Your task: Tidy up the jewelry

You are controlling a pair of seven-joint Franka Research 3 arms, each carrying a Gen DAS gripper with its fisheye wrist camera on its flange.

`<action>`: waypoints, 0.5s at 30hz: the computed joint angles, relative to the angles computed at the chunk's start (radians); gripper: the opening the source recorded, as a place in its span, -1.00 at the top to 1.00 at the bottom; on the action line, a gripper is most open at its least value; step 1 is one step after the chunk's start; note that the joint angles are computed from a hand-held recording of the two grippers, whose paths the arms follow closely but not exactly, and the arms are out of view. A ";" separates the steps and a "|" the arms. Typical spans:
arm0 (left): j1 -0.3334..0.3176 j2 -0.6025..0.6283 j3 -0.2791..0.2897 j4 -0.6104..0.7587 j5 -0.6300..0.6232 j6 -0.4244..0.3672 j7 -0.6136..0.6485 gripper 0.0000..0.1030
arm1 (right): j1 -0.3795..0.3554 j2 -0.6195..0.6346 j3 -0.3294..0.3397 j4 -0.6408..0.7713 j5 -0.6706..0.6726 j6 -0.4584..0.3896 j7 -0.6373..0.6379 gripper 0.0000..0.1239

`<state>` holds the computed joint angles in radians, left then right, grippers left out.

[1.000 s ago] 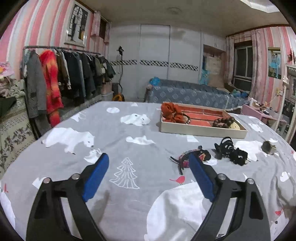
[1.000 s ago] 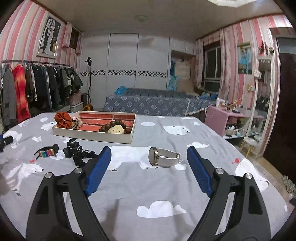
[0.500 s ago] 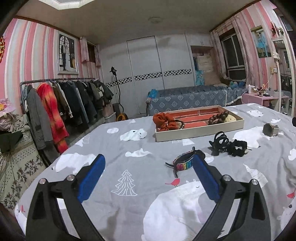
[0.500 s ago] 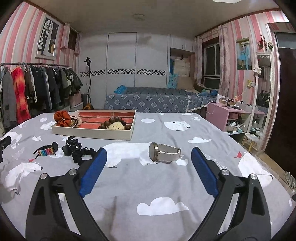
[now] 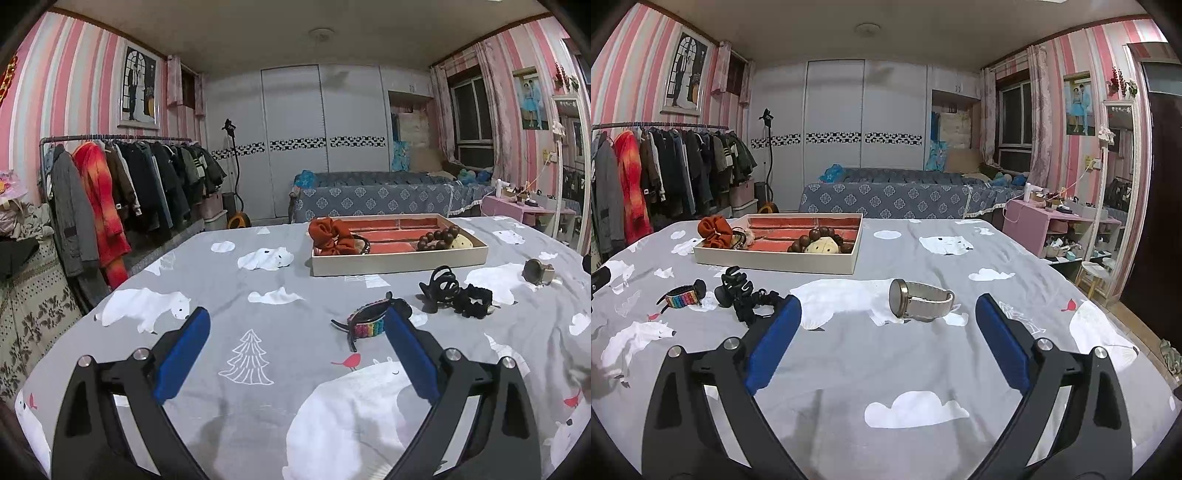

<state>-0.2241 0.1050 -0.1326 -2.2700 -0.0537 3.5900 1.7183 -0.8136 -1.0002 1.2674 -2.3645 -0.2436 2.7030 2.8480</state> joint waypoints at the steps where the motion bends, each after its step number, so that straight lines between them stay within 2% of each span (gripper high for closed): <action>1: 0.000 0.000 -0.001 -0.002 0.002 0.003 -0.001 -0.81 | -0.001 0.000 0.001 0.000 0.000 0.001 0.001 -0.51; 15: 0.005 0.002 0.000 -0.003 0.015 0.003 -0.020 -0.84 | -0.014 0.013 0.009 0.012 0.001 -0.001 -0.006 -0.54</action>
